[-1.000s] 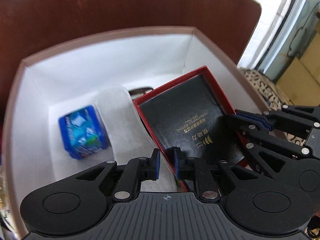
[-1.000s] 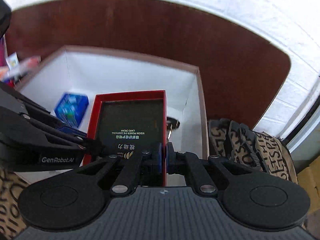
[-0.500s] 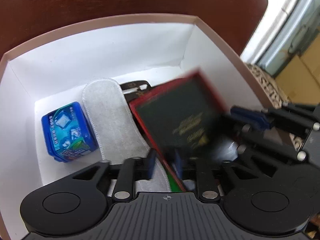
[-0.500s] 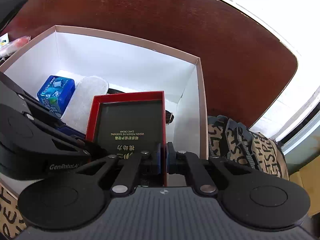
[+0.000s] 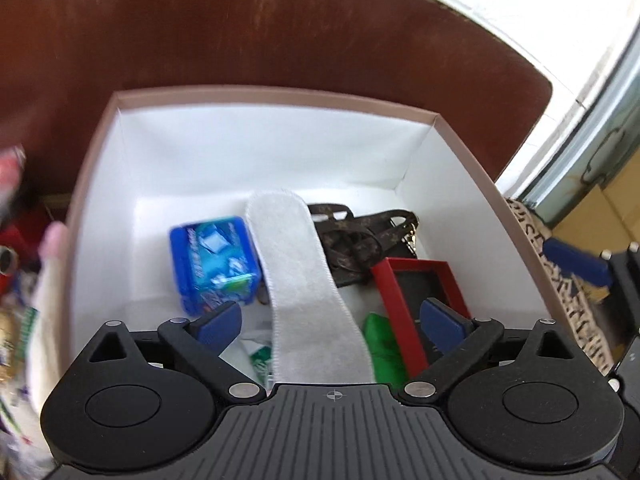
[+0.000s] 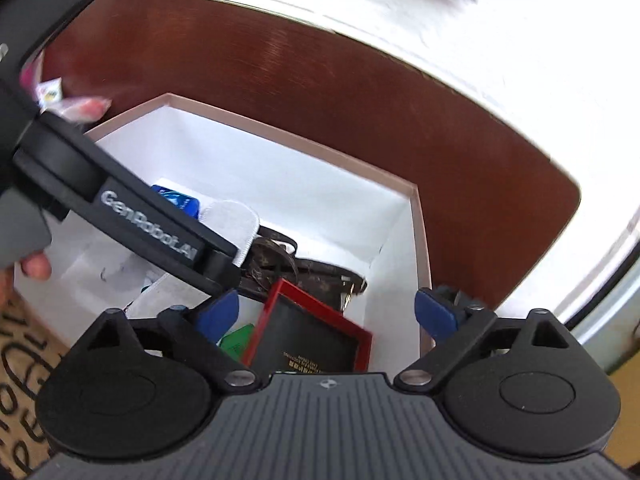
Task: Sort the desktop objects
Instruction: 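Carry the red-framed box with the left gripper into the brown box and release, then withdraw the left gripper from the brown box back to the pile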
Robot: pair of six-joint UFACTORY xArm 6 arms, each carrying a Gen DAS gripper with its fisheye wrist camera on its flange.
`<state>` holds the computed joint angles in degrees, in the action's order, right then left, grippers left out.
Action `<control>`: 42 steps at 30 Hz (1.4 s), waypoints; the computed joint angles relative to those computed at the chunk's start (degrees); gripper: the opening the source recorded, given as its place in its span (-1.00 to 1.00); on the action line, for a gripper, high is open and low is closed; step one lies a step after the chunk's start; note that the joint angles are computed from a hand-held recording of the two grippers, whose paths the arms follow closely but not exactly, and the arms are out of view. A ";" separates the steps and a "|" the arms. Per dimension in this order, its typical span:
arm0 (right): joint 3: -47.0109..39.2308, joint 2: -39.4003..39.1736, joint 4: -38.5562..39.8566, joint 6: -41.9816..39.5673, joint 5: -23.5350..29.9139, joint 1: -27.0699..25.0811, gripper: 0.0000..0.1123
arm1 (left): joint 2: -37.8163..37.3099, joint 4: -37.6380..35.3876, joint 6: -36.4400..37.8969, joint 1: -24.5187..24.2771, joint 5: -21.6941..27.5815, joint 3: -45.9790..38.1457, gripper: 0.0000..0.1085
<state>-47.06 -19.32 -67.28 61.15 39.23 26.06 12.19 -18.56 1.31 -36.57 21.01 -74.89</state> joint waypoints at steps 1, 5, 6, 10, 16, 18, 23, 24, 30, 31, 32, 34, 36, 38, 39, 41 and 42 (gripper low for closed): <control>-0.11 -0.04 -0.54 0.09 0.76 0.69 0.73 | -0.99 2.05 -0.98 -0.13 -1.14 1.34 0.87; -0.19 -0.80 -1.27 0.75 2.82 2.54 0.76 | -4.54 7.48 -2.76 -0.42 -4.47 5.84 0.87; -0.08 -1.13 -1.10 1.14 3.06 2.82 0.76 | -5.41 8.30 -2.84 -0.45 -5.09 6.86 0.87; 0.31 -2.22 -0.21 2.87 4.25 4.25 0.78 | -8.71 10.66 -4.30 -0.46 -5.95 10.12 0.87; 1.15 -5.04 -1.01 8.88 9.26 9.59 0.78 | -15.14 21.49 -12.64 -0.32 -11.00 17.27 0.87; 1.66 -6.17 -1.28 11.77 10.82 11.74 0.78 | -18.13 29.12 -18.62 0.23 -13.03 20.43 0.87; 4.04 -8.99 -3.06 21.33 14.05 18.26 0.79 | -26.48 48.14 -35.33 3.13 -16.69 29.01 0.90; 4.63 -9.45 -3.08 23.21 13.99 19.34 0.79 | -27.90 52.87 -39.60 3.86 -16.73 30.30 0.90; 5.38 -6.70 -4.47 32.36 15.51 25.74 0.79 | -36.56 60.74 -51.51 7.31 -16.61 40.48 0.90; 5.18 -5.85 -4.29 33.41 15.77 26.84 0.79 | -37.99 59.40 -51.57 7.77 -16.31 42.41 0.90; 4.95 -4.93 -4.33 34.48 15.94 27.81 0.79 | -39.34 58.59 -51.60 8.16 -15.82 44.01 0.90; 4.34 -2.77 -4.92 37.10 16.85 30.23 0.79 | -41.96 58.65 -51.90 9.10 -14.42 46.82 0.90; 3.29 -0.36 -4.88 39.58 17.25 31.88 0.79 | -44.06 61.96 -53.93 10.13 -12.77 48.49 0.90; 2.48 1.55 -5.51 41.88 16.85 32.76 0.79 | -46.46 64.17 -54.82 11.36 -11.81 50.34 0.90; 2.06 2.54 -5.97 43.29 16.69 33.16 0.79 | -47.52 63.89 -54.43 11.87 -11.40 51.22 0.90; 1.17 4.33 -6.23 45.64 15.71 33.52 0.79 | -49.41 62.42 -53.10 13.15 -10.89 53.02 0.90; 0.68 5.25 -6.34 46.68 15.11 33.66 0.79 | -50.01 61.19 -52.04 13.76 -10.88 53.73 0.90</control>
